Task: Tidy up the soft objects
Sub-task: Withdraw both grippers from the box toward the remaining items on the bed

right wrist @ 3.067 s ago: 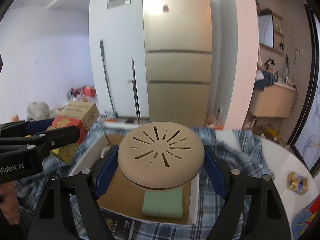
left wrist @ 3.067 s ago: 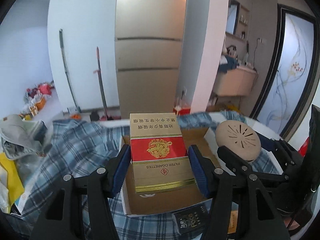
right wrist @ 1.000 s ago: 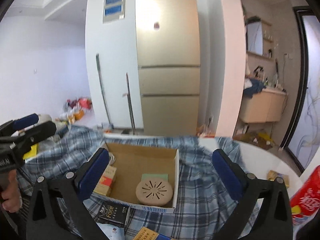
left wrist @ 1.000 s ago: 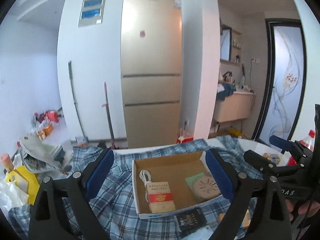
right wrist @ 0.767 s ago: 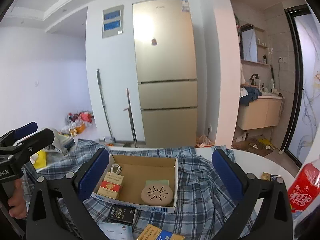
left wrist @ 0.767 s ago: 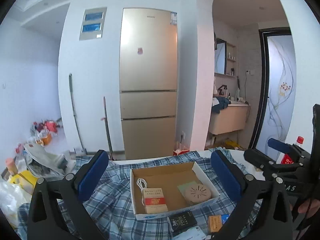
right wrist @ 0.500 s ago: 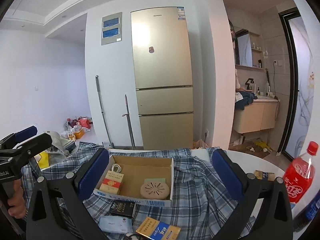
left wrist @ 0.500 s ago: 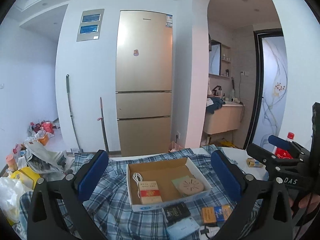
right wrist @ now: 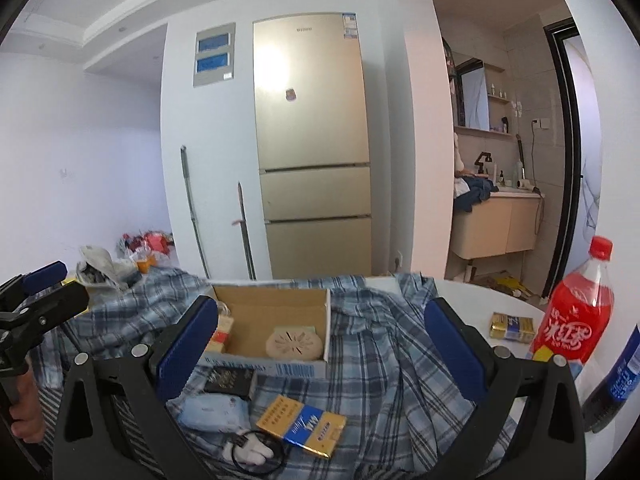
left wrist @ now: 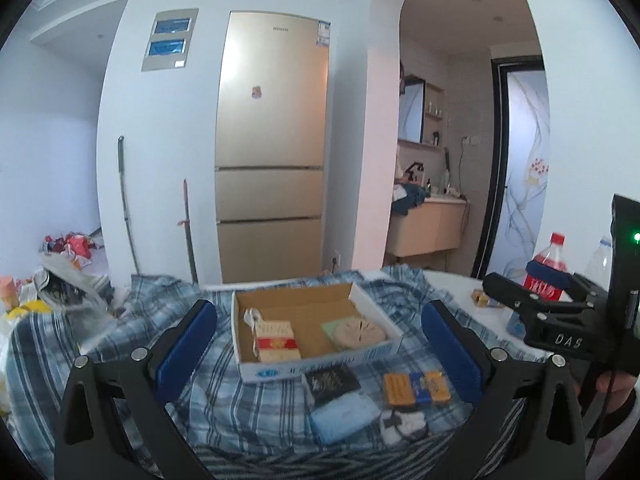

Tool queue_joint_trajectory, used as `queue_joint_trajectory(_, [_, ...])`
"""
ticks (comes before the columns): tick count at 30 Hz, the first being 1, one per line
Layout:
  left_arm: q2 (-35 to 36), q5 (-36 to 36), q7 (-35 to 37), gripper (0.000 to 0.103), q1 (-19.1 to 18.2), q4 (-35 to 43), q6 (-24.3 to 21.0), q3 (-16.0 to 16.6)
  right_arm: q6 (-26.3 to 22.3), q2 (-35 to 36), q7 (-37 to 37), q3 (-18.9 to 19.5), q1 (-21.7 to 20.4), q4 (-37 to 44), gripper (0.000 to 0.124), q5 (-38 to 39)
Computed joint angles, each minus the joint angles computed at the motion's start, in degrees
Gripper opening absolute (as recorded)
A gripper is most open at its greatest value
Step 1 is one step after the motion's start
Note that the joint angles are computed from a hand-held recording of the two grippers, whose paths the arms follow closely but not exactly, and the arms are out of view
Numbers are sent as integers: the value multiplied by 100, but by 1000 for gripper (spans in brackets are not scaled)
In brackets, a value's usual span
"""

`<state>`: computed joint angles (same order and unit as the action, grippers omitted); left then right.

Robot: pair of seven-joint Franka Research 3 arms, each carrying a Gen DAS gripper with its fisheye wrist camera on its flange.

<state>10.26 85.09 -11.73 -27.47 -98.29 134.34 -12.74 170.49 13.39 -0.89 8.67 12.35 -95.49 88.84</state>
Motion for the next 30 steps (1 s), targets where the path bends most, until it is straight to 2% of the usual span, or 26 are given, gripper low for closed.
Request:
queue_joint_trajectory(6, [77, -166, 31, 103, 43, -189, 103, 22, 76, 16, 232, 5, -29, -200, 103, -352])
queue_joint_trajectory(10, [174, -133, -102, 103, 56, -273, 198, 66, 73, 49, -157, 48, -81, -248, 103, 87])
queue_joint_trajectory(13, [257, -185, 5, 103, 55, -262, 245, 85, 35, 106, -319, 12, -40, -258, 103, 111])
queue_joint_trajectory(19, [377, -911, 800, 103, 181, -155, 713, 150, -84, 207, 828, -53, 10, -330, 103, -1374])
queue_joint_trajectory(23, [476, -1540, 1441, 103, 300, -95, 1054, 193, -377, 308, 2055, -178, -4, -258, 103, -2668])
queue_joint_trajectory(26, [572, -2094, 2068, 101, 381, -94, 1321, 211, -561, 413, 2588, -209, -55, -137, 100, -3375])
queue_joint_trajectory(27, [623, -2468, 2528, 101, 484, -98, 1541, 165, -589, 450, 2689, -213, -71, -93, 99, -3605])
queue_joint_trajectory(28, [659, -2722, 2834, 97, 526, -102, 1693, 153, -711, 502, 2832, -242, -81, -15, 99, -3897])
queue_joint_trajectory(30, [741, -3246, 3501, 94, 578, -49, 1820, 119, -1424, 655, 3065, -269, -189, 286, 95, -4461])
